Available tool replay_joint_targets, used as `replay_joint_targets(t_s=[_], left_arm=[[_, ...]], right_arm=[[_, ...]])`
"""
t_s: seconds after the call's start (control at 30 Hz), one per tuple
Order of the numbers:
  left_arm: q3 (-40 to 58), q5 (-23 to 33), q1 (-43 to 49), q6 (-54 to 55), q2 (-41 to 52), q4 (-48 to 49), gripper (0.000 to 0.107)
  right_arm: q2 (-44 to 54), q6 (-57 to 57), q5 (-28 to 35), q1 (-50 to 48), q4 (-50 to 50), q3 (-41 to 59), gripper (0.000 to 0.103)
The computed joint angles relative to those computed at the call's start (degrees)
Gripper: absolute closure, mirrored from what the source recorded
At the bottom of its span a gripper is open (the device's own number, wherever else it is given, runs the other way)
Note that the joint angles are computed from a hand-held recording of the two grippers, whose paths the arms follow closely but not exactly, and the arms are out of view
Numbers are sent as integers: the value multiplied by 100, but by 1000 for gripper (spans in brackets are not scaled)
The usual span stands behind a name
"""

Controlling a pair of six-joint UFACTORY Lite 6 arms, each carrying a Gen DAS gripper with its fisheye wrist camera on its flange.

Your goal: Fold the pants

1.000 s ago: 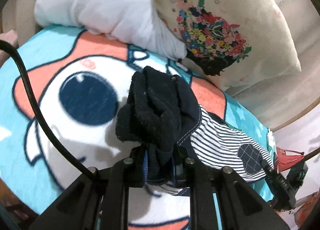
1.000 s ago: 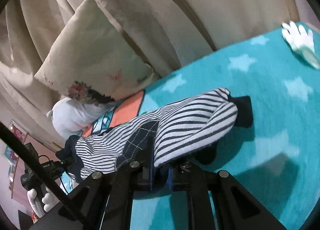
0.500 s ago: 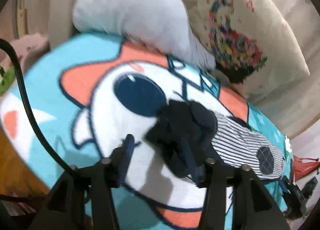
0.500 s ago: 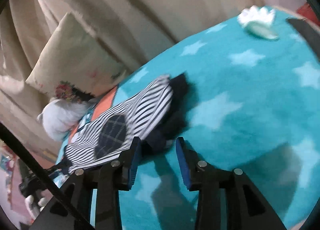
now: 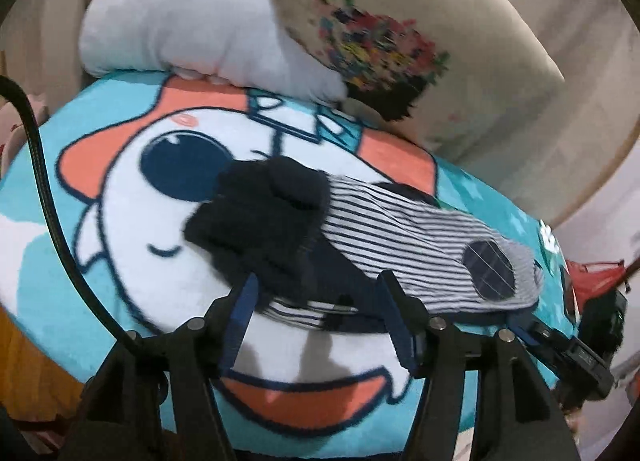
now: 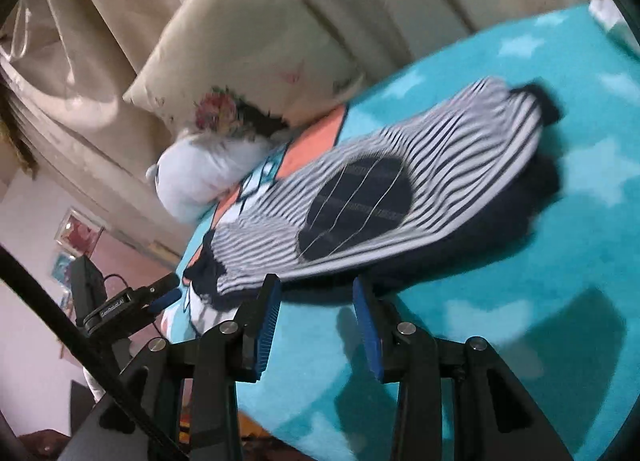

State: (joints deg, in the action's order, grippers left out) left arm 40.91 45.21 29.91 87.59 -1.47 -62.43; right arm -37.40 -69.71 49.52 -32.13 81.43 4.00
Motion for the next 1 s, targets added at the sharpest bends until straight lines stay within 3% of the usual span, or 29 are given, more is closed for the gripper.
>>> replay_joint_targets(t_s=[0.13, 0.23, 0.27, 0.37, 0.4, 0.47, 0.5, 0.57, 0.73, 1.0], left_arm=[[-60, 249, -15, 13, -42, 51, 44], [-50, 386, -62, -61, -1, 67, 44], [-42, 455, -66, -101, 32, 82, 44], [-15, 634, -68, -245, 117, 141, 44], [-11, 691, -68, -286, 126, 170, 44], [20, 855, -22, -307, 164, 217, 43], [36, 940, -12, -325, 187, 251, 43], [68, 1075, -13, -381, 245, 308, 41], [153, 1390, -61, -625, 475, 294, 37], [133, 1806, -498, -755, 696, 150, 34]], right_arm=[[547, -324, 191, -6, 466, 101, 62], [964, -464, 515, -182, 786, 219, 47], [1096, -482, 575, -232, 860, 250, 47], [1455, -482, 224, -31, 1259, 406, 48], [1619, -447, -47, 95, 1425, 451, 49], [1993, -635, -68, 96, 1690, 487, 87], [2149, -754, 13, 37, 1759, 485, 90], [1974, -859, 101, 7, 1838, 379, 94], [502, 126, -262, 307, 1282, 520, 94], [424, 621, -251, 327, 989, 1205, 94]])
